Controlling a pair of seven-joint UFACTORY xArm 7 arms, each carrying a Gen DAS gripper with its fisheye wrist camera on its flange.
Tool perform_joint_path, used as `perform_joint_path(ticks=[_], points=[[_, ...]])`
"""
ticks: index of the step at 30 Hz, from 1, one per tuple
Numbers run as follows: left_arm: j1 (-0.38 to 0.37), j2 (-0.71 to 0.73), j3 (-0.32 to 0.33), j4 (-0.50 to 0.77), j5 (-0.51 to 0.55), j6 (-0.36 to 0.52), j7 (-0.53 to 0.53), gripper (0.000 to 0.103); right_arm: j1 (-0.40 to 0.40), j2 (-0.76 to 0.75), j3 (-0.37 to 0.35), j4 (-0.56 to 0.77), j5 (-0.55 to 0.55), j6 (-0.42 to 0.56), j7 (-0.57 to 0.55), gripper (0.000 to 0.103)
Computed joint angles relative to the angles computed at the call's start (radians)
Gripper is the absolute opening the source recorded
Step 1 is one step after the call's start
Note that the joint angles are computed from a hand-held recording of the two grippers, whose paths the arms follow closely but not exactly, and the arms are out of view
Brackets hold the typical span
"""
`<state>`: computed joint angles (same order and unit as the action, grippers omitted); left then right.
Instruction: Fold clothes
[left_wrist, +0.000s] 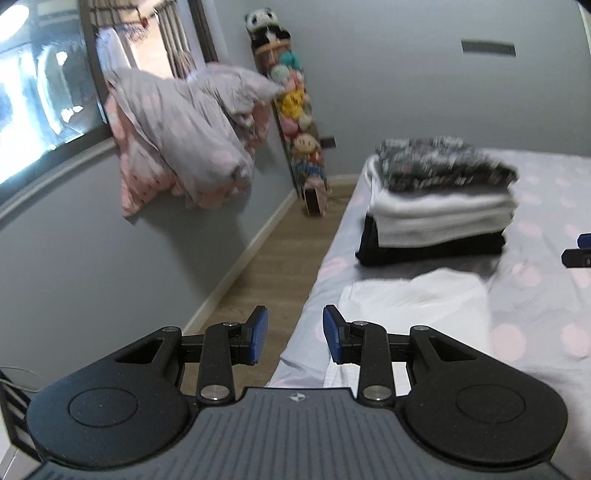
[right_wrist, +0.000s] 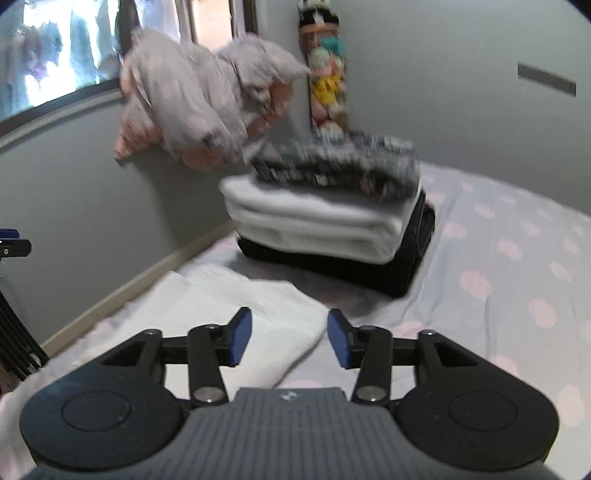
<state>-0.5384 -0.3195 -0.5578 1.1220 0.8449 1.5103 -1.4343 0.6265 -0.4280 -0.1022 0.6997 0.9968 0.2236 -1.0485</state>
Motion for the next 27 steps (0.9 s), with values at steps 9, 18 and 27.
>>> perform_joint_path(ticks=[9,18,27], points=[[-0.093,0.114,-0.169,0.253,0.045,0.296,-0.148,0.039,-0.14,-0.411,0.036,-0.165,-0.24,0.216,0.301,0.073],[-0.312,0.435,-0.248,0.559,0.169,0.579,-0.38,0.048,-0.224,-0.732,0.024,-0.234,-0.483,0.543,0.491,0.073],[-0.579,0.719,-0.165,0.808,0.195,0.666,-0.625,0.056,-0.288,-1.005,0.013,-0.325,-0.556,0.721,0.635,0.074]])
